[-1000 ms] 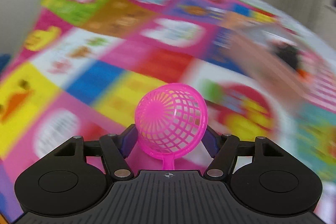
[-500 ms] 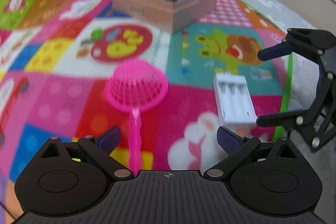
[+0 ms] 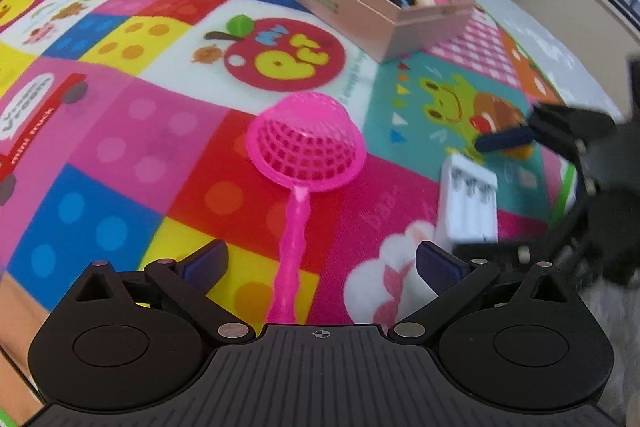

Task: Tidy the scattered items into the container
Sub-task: 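Lift the charger and pink net toy and carry both toward the pink box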

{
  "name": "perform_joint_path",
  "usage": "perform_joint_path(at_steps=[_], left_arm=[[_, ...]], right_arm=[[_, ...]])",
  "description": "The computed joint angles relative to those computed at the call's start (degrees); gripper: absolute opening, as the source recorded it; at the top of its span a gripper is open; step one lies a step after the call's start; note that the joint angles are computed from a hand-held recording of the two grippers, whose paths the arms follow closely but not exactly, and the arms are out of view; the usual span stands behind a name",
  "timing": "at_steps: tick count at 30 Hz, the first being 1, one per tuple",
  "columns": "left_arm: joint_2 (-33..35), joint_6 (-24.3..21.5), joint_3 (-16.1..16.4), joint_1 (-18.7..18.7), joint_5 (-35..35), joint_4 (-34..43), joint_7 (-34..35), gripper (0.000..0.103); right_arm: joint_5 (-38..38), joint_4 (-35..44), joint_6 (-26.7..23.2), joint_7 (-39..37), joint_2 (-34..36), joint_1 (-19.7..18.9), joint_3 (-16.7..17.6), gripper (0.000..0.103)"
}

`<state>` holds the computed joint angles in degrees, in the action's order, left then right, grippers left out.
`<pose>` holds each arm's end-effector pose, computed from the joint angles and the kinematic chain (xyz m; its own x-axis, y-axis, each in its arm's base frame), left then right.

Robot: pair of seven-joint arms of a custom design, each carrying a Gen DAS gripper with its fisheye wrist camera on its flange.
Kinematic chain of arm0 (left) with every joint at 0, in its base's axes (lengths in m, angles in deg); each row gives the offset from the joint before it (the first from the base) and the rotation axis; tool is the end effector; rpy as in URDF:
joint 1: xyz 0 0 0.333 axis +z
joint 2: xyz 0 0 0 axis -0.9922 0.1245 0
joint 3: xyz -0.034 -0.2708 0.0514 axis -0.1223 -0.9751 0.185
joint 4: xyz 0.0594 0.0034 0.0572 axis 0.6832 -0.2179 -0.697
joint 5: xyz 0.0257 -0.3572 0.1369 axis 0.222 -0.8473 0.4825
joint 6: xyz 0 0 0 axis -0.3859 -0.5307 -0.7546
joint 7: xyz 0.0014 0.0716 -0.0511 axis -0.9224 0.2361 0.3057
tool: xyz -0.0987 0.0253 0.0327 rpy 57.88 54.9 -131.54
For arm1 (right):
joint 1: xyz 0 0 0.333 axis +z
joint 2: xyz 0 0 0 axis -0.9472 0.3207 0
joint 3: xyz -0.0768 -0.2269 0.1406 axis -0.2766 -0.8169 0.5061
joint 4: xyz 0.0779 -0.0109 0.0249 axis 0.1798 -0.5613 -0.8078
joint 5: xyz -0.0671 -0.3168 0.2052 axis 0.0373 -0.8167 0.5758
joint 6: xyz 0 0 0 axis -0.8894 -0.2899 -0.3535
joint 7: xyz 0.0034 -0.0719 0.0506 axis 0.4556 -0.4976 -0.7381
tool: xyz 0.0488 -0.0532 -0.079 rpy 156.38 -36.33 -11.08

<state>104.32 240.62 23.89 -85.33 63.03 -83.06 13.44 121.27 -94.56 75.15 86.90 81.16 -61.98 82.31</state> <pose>0.5982 -0.2394 0.3094 -0.4067 -0.9008 0.1523 -0.8054 0.2749 -0.5251 0.5925 0.1878 0.2974 0.6527 -0.7550 -0.0629 -0.6156 -0.4802 -0.6249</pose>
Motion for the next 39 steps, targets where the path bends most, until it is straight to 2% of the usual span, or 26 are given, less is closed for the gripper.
perform_joint_path(at_steps=[3, 6, 10, 14, 17, 20, 22, 25, 27, 28, 30, 35, 37, 39], left_arm=[[0.01, 0.2, -0.71, 0.62, -0.12, -0.4, 1.49, 0.102], [0.17, 0.07, -1.02, 1.14, -1.11, -0.32, 1.52, 0.102], [0.51, 0.23, -0.4, 0.82, -1.2, 0.09, 0.62, 0.103], [1.62, 1.84, 0.42, -0.44, 0.81, 1.53, 0.22, 0.103], [4.77, 2.59, 3.29, -4.13, 5.65, 6.02, -1.52, 0.103], [9.36, 0.73, 9.68, -10.79, 13.12, 13.47, -6.83, 0.103], [12.0, -1.08, 12.04, -13.08, 15.81, 18.02, -11.16, 0.103], [14.8, -3.77, 10.07, -11.67, 15.84, 22.93, -13.07, 0.103], [15.37, -3.95, 9.95, -11.71, 16.95, 23.89, -13.36, 0.102], [15.4, -3.73, 10.43, -12.13, 17.88, 23.95, -13.8, 0.099], [15.53, -4.34, 10.98, -12.59, 19.21, 24.3, -14.51, 0.08], [14.14, -2.98, 10.01, -11.6, 20.65, 21.98, -13.74, 0.079], [12.63, -1.44, 7.19, -9.69, 19.63, 19.82, -11.14, 0.079], [12.03, -2.35, 2.86, -7.27, 17.08, 19.83, -6.48, 0.079]], right_arm=[[-1.3, 2.04, -3.58, 2.73, 1.07, -0.1, -1.06, 0.099], [-1.58, 1.32, -1.76, 2.58, 0.87, 0.37, -0.96, 0.092], [-1.94, -1.17, 1.75, 0.3, -0.6, 0.59, 0.23, 0.091], [2.32, -3.63, 3.43, -1.26, -3.68, -0.73, 1.6, 0.091], [6.8, -6.28, 4.43, -3.46, -7.13, -1.3, 1.16, 0.091], [10.13, -8.7, 7.49, -4.76, -9.65, -0.59, -0.17, 0.091], [13.29, -9.2, 8.21, -4.91, -10.55, -0.53, -0.8, 0.091], [17.71, -9.14, 8.06, -6.22, -11.0, -0.38, -1.71, 0.091], [18.03, -9.03, 8.35, -6.24, -10.7, 0.22, -2.55, 0.091], [17.9, -8.95, 8.55, -6.11, -10.48, 0.48, -2.83, 0.091], [17.83, -8.72, 8.5, -5.9, -10.12, 0.66, -3.07, 0.091], [17.56, -8.35, 9.03, -6.38, -9.53, 0.8, -2.99, 0.091], [15.33, -9.13, 8.75, -5.19, -10.06, 1.01, -3.55, 0.091], [11.99, -10.39, 9.06, -3.46, -10.92, 1.38, -4.37, 0.091]])
